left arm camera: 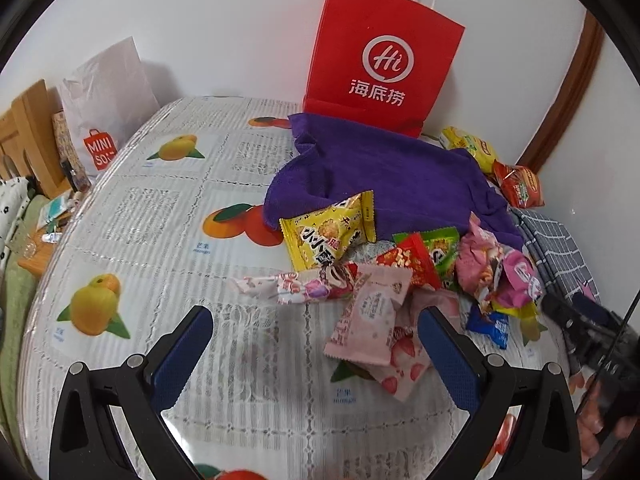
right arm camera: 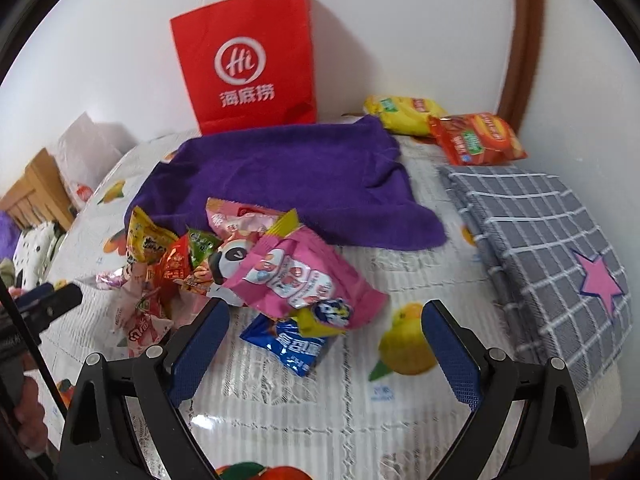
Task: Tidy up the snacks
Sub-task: 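Move both tools down toward the pile of snack packets, then grasp the pink snack bag with the right tool while the left tool grasps the yellow snack packet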
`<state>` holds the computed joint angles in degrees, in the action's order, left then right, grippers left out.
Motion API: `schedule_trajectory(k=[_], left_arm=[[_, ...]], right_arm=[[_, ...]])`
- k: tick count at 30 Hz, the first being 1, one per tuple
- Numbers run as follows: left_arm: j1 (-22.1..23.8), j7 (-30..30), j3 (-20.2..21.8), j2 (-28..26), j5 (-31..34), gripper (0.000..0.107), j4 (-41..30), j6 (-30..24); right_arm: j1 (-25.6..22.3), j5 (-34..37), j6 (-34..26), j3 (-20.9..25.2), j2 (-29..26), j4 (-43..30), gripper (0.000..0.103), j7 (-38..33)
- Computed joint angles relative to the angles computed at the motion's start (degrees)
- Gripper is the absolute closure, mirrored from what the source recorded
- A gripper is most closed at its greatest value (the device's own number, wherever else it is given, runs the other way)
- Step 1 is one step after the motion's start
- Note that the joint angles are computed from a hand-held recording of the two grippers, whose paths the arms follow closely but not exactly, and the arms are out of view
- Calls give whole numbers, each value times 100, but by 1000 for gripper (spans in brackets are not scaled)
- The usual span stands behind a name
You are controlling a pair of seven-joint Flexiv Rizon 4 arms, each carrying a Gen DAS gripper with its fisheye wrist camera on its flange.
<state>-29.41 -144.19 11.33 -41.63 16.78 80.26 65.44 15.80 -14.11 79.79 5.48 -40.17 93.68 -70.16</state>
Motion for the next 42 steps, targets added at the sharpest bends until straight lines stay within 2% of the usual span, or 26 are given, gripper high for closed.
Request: schedule_trajectory(k=[2,10,15,16,17,19,31,36,42], left_arm=[[76,89,-62,-70,-49,4,-66,-10],[197,260,-121,-186,-247,5,-127,47],[209,359,-104,-217,-302,5,-119,57],[224,390,-115,-226,-319,5,-114,65],[234,414,-121,-233,-334,5,-109,74],[227,438,-94,-254,-345,5,-121,53],[478,833,-323,-422,-740,13,-151,92],[442,962,-229,-540,-793,18,-314,-100],[552,1108,-272,-614,-847,19,-394,12]], right_arm=[[-86,13,-30,141,-94,-89,6,-165],[-8,-52,-22,65,-420,-354,7,-368],[5,-46,137,62,-603,-470,18,-470],[32,-58,180,28,-634,-493,21,-470],[22,-60,184,50,-651,-511,28,-493],[28,-49,232,43,-670,-530,30,-495],[0,46,788,-74,-377,-11,36,-316],[-23,22,901,-161,-204,242,36,-212],[-333,84,870,183,-128,361,36,-270]])
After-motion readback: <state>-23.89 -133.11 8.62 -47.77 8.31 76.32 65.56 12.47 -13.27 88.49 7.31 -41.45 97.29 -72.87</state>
